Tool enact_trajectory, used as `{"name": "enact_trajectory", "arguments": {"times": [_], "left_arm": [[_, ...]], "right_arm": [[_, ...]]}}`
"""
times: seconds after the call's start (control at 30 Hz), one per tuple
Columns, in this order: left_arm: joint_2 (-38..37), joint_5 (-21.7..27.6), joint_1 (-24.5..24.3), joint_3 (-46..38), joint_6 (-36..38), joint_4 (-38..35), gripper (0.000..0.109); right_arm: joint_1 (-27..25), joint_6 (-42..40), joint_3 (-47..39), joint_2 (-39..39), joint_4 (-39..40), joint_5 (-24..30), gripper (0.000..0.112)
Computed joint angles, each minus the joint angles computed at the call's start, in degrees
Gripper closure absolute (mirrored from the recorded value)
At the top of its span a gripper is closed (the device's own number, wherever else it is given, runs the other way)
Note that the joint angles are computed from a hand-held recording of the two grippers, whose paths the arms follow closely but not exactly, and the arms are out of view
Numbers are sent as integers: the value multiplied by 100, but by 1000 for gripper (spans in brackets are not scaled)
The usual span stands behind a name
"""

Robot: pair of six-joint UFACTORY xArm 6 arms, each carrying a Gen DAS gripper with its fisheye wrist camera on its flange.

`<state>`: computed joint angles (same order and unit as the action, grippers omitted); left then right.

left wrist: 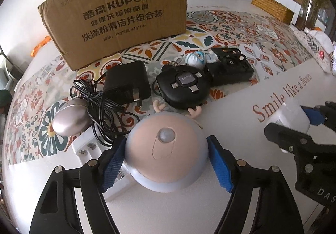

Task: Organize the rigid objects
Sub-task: 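Grasp the pink round night light with the left gripper while the right holds the adapter, then carry the night light and adapter over the cardboard box with both grippers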

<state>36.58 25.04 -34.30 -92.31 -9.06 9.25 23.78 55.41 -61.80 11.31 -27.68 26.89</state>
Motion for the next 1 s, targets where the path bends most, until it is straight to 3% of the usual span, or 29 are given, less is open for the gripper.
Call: {"name": "enact_trajectory", "arguments": {"times": [0.2, 0.5, 1.0], "left_arm": [[144, 79, -10, -205, 145, -498, 33], [-45, 35, -63, 32, -138, -464, 34], [-948, -129, 39, 586, -1777, 669, 34]], "right_arm": [[-5, 11, -10, 12, -1, -7, 66], [-40, -2, 111, -77, -88, -87, 66], [-116, -289, 142, -476, -269, -366, 66]]}}
